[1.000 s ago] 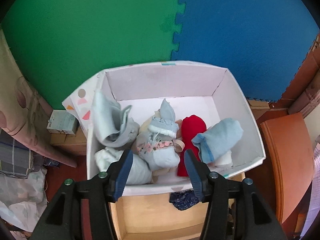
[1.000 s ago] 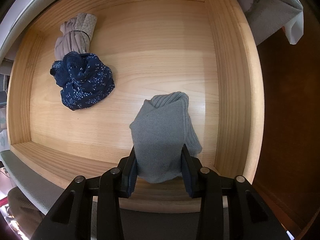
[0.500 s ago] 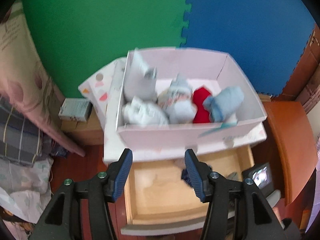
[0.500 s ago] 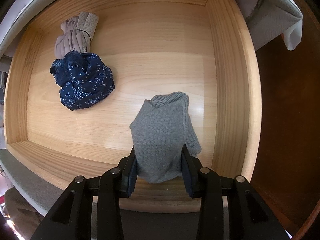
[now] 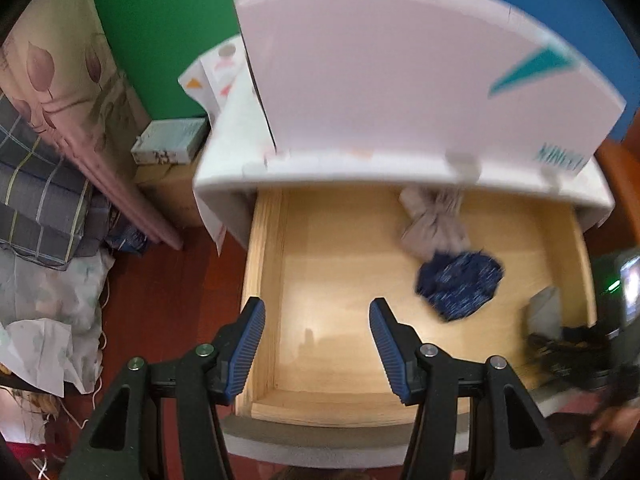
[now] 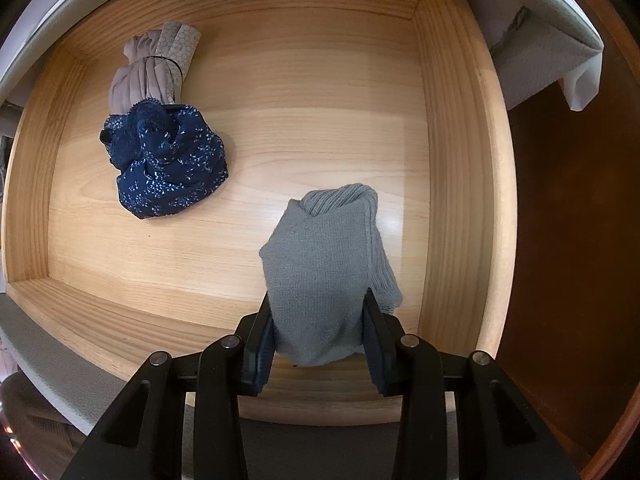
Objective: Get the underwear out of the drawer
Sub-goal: 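Move the left tool back over the open drawer, then lift the grey knit sock with the right tool and carry it over the box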
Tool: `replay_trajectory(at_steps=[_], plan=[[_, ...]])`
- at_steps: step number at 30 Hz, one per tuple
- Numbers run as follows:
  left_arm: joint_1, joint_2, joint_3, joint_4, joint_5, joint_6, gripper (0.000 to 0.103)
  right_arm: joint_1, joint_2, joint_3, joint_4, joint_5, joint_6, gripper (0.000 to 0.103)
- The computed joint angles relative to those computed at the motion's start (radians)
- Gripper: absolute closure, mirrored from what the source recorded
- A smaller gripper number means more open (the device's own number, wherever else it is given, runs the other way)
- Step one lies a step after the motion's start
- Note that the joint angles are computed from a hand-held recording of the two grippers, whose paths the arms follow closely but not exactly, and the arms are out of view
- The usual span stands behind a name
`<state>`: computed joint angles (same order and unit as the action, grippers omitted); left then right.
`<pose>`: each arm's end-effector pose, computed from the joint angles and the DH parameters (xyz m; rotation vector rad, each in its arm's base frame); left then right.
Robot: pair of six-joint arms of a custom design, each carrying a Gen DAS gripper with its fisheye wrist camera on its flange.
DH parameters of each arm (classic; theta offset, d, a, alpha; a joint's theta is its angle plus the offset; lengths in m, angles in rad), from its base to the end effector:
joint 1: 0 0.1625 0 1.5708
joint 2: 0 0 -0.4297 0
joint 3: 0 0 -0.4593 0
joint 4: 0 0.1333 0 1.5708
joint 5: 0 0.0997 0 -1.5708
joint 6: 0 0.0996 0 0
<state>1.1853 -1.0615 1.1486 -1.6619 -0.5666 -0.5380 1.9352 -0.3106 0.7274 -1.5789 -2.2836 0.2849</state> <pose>-0.0870 -0.7924 0.4446 -0.1690 2.1805 -0.5389 0.3811 -0.8079 -0.0009 0.2732 -2.3294 -0.1816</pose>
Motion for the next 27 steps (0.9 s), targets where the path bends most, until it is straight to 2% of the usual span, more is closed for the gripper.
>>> replay_trajectory(at_steps=[7, 11, 15, 17, 24, 27], plan=[[0.031, -0.016, 0.084, -0.078, -0.018, 0.016, 0.047, 0.006, 0.007, -0.014, 0.009, -0.004, 0.003, 0.067], [0.043, -0.017, 0.084, -0.086, -0.047, 0.007, 0.047, 0.011, 0.003, -0.003, 0.001, -0.009, 0.003, 0.068], [0.048, -0.025, 0.097, -0.112, -0.047, -0.009, 0.047, 0.019, -0.004, 0.007, -0.017, -0.006, -0.003, 0.067], [0.044, -0.033, 0.115, -0.137, -0.02, -0.015, 0.047, 0.02, -0.018, 0.033, -0.05, -0.003, -0.013, 0.068], [0.035, -0.044, 0.141, -0.193, 0.003, 0.03, 0.047, 0.021, -0.057, 0.092, -0.128, 0.031, -0.027, 0.068], [0.034, -0.05, 0.146, -0.205, 0.007, 0.035, 0.047, 0.029, -0.058, 0.075, -0.135, 0.035, -0.04, 0.067]])
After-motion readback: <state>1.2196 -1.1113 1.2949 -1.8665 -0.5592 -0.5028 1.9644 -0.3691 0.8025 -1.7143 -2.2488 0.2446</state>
